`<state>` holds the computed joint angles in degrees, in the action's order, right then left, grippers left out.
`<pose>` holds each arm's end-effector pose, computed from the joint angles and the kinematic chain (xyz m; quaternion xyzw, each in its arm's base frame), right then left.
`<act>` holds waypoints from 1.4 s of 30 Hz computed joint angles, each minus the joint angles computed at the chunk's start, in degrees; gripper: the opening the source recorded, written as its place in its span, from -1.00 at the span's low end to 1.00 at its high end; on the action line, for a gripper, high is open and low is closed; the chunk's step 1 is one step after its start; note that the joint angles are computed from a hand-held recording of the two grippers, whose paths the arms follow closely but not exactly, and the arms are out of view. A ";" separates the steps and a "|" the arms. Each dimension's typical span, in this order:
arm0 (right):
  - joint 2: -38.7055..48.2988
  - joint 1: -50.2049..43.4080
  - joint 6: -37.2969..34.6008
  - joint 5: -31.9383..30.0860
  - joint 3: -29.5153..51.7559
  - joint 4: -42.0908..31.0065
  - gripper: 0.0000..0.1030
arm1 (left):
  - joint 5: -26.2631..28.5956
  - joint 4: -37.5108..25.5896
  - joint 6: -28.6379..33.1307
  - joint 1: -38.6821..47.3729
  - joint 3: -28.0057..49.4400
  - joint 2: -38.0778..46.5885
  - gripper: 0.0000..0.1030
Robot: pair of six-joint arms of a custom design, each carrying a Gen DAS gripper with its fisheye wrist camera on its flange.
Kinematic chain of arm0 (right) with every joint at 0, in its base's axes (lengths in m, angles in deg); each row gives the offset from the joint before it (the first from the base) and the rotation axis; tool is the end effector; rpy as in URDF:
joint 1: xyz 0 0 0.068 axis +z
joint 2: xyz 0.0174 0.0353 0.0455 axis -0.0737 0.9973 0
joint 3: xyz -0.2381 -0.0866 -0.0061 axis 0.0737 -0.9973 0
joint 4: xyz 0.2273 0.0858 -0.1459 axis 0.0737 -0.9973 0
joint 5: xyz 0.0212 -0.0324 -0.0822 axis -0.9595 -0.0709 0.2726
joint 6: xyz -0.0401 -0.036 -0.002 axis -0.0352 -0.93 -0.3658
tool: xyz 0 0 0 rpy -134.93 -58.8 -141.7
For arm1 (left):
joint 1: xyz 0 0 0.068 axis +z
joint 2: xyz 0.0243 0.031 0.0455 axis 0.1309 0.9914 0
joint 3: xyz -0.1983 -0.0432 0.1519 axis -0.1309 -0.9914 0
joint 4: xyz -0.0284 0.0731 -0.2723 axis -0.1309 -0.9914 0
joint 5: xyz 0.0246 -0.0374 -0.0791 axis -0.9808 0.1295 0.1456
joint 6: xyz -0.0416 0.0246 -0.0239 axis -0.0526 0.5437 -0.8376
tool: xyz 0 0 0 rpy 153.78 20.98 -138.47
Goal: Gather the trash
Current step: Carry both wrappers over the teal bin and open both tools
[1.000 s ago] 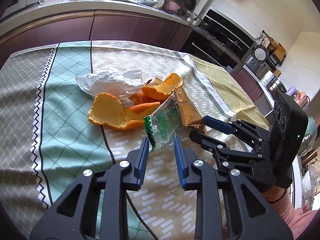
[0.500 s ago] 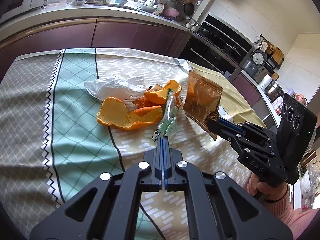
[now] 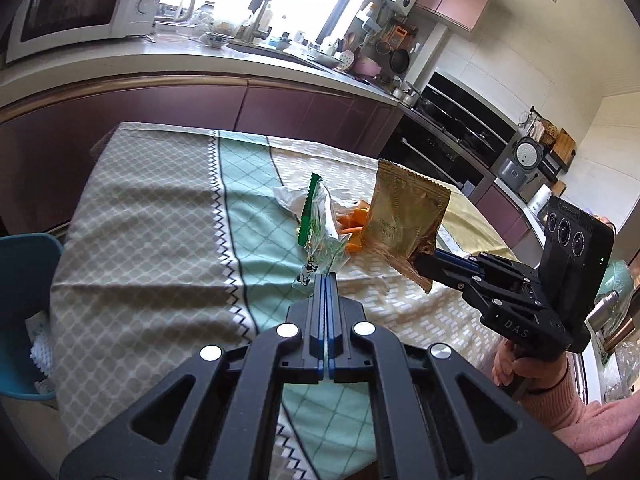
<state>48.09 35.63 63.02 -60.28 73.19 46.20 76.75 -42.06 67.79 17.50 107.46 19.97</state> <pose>0.1683 0.1346 0.1956 -0.1740 0.8664 0.1568 0.4409 0.2236 0.0140 0.1926 0.1313 0.8757 -0.2991 0.3556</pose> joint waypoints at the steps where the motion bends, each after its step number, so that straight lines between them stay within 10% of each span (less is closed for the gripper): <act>1: 2.23 1.20 0.09 -0.33 1.10 1.26 -0.84 | 1.23 -1.95 2.15 2.98 0.10 -0.54 -0.98; 15: 37.54 12.07 -3.40 -9.10 27.32 12.03 -0.84 | 8.58 -18.20 28.85 43.02 14.76 16.23 -0.98; 35: 80.24 14.67 1.76 -18.03 74.52 -3.57 -0.79 | -2.95 -4.19 21.73 45.09 27.50 44.75 -0.98; 42: 83.70 13.97 4.78 -17.82 77.88 -5.62 -0.64 | -5.80 0.17 18.61 41.99 28.16 49.15 -0.96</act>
<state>131.79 49.61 67.79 -78.10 151.07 40.58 70.96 -41.89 86.40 59.48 135.62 69.12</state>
